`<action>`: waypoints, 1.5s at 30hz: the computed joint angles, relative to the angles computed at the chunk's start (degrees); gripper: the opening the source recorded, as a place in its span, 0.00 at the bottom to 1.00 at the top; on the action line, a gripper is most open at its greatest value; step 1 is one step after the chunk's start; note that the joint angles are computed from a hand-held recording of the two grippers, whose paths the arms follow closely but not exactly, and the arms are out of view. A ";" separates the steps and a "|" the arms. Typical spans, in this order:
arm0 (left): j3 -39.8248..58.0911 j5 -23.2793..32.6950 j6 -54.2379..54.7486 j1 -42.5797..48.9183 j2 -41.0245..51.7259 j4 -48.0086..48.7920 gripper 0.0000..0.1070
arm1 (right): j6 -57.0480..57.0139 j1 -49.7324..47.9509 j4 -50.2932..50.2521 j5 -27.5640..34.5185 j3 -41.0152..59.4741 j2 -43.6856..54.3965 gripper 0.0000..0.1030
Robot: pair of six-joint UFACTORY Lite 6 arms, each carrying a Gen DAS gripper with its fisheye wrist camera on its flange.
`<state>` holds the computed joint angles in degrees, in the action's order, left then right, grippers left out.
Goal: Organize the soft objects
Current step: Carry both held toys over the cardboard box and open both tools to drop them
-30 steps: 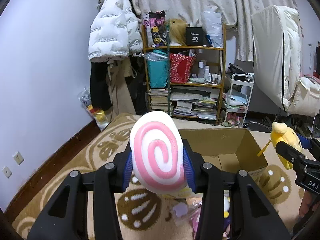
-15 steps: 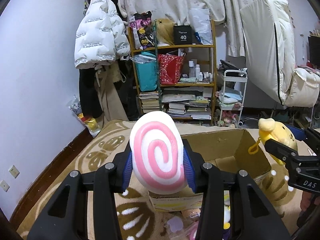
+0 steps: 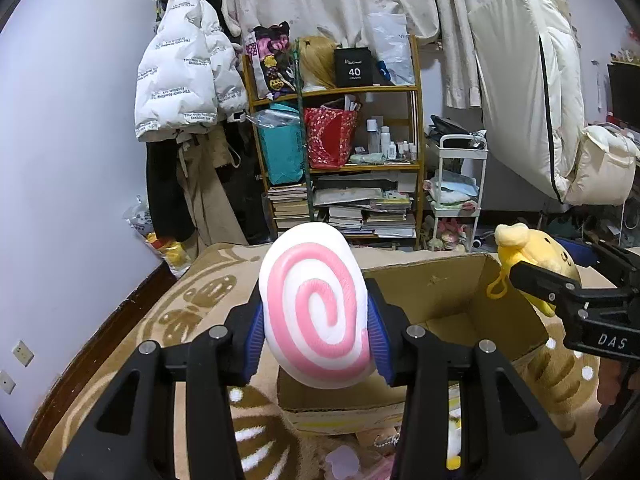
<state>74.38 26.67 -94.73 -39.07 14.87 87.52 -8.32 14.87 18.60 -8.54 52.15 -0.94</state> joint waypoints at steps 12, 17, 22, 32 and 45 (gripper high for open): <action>2.34 -3.12 3.50 0.50 4.43 -2.27 0.41 | 18.79 -0.68 -18.80 -0.19 2.63 5.78 0.80; 2.85 -3.30 5.38 0.01 5.50 -3.40 0.42 | 25.31 -1.03 -25.44 -0.33 2.97 6.98 0.80; 3.40 -3.26 8.41 -0.73 6.44 -5.41 0.44 | 31.20 -1.09 -31.03 0.06 3.92 8.12 0.82; 4.62 -1.42 9.09 -0.50 7.70 -7.64 0.61 | 38.99 -0.72 -37.92 -0.12 4.22 9.17 0.84; 0.39 3.48 4.93 -1.62 3.53 -6.59 0.76 | 36.69 0.60 -35.42 -0.50 0.92 4.33 1.00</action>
<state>74.77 30.15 -89.80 -40.69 18.40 80.93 28.37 15.47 -16.82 -9.04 53.08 3.39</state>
